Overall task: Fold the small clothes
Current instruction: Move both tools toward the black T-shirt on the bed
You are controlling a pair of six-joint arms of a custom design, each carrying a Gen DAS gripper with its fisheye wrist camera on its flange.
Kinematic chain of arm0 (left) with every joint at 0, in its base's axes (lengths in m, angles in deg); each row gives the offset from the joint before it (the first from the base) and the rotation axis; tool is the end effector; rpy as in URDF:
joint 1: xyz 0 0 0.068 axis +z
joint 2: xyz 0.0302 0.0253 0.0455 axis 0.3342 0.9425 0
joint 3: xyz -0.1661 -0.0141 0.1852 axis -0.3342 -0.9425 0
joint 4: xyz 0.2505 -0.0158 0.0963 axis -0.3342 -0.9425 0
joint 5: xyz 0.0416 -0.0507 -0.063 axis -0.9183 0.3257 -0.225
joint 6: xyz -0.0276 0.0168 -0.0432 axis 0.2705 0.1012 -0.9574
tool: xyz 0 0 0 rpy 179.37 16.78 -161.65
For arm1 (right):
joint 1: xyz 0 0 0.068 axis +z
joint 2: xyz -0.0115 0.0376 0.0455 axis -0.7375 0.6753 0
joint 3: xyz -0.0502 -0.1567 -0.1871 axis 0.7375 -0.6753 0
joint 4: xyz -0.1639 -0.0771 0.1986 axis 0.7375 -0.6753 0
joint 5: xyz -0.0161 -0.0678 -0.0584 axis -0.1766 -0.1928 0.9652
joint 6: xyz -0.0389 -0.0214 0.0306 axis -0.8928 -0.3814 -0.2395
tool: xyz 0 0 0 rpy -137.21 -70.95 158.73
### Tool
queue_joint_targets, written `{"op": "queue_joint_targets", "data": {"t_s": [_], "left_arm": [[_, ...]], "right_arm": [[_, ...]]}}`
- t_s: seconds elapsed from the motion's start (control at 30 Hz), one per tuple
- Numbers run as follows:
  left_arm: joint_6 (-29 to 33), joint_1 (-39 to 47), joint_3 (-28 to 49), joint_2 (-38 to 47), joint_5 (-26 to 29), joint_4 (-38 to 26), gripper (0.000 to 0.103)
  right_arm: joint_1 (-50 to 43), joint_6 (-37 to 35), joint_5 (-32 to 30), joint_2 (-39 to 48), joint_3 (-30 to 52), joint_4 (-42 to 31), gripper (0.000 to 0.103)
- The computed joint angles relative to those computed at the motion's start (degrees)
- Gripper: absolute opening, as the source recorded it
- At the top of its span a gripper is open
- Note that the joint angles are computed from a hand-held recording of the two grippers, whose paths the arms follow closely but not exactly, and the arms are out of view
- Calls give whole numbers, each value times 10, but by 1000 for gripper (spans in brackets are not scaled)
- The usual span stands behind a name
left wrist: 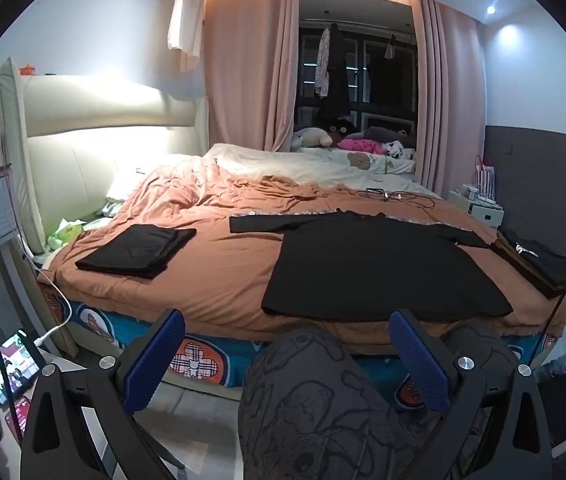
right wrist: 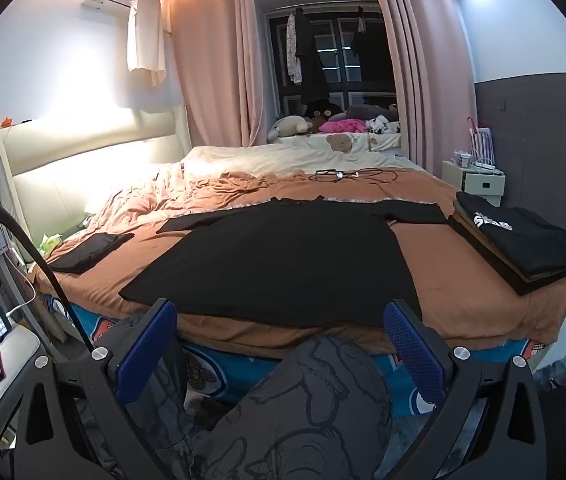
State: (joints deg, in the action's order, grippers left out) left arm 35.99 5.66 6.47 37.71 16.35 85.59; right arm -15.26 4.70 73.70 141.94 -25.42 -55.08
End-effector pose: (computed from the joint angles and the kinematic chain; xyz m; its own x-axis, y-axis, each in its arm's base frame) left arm 0.3589 -0.0921 0.2679 -0.3780 0.0798 -0.9224 0.3215 0.9456 -0.0499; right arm 0.2812 0.1452 0.1514 -0.2585 0.1468 -0.9548 0.3716 0.9275 0.0420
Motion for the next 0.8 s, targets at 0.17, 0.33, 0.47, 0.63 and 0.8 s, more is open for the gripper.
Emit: {"op": "queue_joint_targets", "data": {"t_s": [0.17,0.33,0.47,0.63,0.8], "left_arm": [[1,0,16,14,-5,-5,103],[2,-2,36,35,-8,-2,103],[6,-4,47,49,-9,-3,103],[4,-2,60,63,-1,-6,103],[-1,-5,67,74,-2,-4,103]], "right_arm": [[-12,2,-11,5,8,-1,103],[-17,1,-17,15,10,12,103],[-23,3,-20,15,12,8,103],[-25,-3,-23,14,8,19,103],[-29,-4,-26,12,6,19,103]]}}
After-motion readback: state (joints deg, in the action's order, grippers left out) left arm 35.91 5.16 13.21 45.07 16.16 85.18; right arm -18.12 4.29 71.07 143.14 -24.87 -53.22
